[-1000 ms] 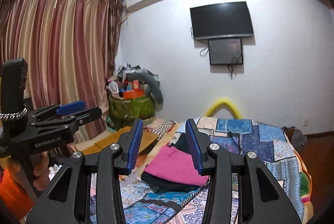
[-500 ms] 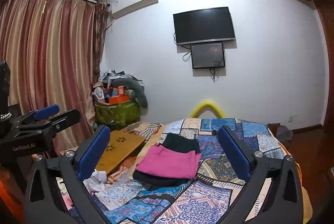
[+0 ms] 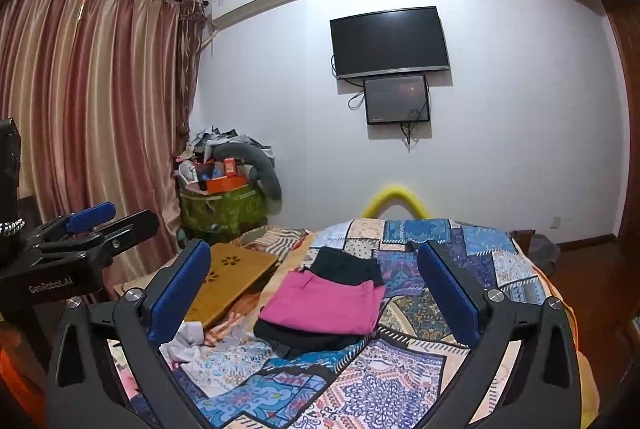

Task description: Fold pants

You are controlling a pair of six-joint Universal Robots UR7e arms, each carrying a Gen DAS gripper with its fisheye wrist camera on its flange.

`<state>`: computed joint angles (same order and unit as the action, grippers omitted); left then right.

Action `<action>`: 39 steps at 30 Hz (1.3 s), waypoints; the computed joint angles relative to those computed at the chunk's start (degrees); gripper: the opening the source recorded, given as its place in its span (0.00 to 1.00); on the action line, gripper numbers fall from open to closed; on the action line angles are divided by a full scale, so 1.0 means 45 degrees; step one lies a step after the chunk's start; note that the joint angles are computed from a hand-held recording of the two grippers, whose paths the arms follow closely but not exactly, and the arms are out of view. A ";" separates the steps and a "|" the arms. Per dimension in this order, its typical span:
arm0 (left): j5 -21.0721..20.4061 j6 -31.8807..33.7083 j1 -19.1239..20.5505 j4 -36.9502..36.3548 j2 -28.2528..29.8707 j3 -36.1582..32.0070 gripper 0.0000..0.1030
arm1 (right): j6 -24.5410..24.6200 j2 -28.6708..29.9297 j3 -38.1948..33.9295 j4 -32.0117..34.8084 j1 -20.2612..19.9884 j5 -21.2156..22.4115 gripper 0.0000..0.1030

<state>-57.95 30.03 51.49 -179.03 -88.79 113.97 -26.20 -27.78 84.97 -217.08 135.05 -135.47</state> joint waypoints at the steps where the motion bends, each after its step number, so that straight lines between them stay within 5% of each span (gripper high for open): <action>1: -0.0040 0.0008 0.0048 0.0029 0.0011 -0.0021 1.00 | 0.0008 -0.0008 0.0011 0.0010 -0.0009 -0.0010 1.00; 39: -0.0380 -0.0076 0.0275 0.0374 -0.0053 -0.0002 1.00 | 0.0579 -0.0106 0.0154 0.0390 -0.0010 -0.0132 1.00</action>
<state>-59.66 29.69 52.72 -177.34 -89.03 113.96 -23.59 -28.25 85.66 -215.33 135.01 -136.07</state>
